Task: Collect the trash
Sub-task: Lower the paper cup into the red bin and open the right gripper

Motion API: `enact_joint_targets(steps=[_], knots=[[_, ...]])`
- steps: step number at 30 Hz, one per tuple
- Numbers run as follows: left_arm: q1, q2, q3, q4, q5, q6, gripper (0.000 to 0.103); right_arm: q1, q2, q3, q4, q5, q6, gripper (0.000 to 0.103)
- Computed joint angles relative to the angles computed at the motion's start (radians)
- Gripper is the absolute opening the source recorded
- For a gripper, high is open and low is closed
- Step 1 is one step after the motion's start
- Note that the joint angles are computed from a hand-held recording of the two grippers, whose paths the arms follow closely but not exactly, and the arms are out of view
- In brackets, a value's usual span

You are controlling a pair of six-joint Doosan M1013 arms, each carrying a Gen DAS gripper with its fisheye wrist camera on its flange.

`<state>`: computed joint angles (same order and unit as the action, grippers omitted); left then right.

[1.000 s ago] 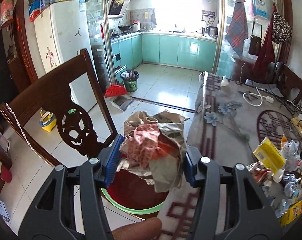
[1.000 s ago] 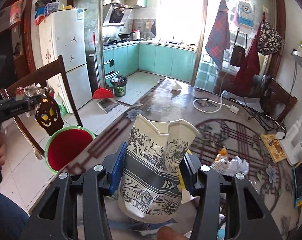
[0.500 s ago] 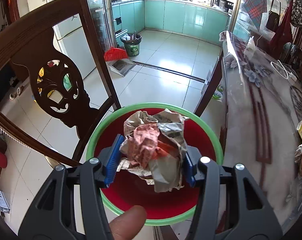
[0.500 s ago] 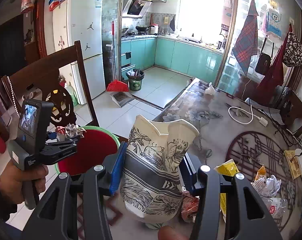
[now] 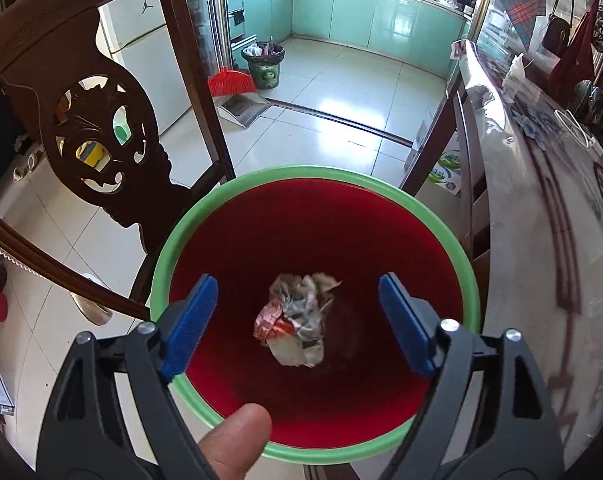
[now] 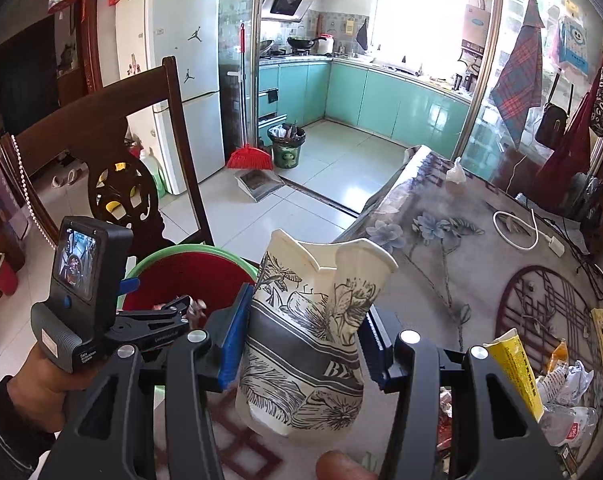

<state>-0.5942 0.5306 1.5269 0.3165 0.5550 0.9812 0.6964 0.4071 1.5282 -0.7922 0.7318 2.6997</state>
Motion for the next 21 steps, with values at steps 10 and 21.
enact_joint_targets(steps=[10, 21], knots=[[-0.018, -0.126, 0.121, 0.394, -0.017, -0.389, 0.098, -0.002, 0.074, -0.087, 0.127, -0.064, -0.142, 0.049], [-0.024, -0.242, 0.199, 0.542, 0.029, -0.561, 0.098, -0.001, 0.190, -0.219, 0.295, -0.047, -0.349, 0.048]])
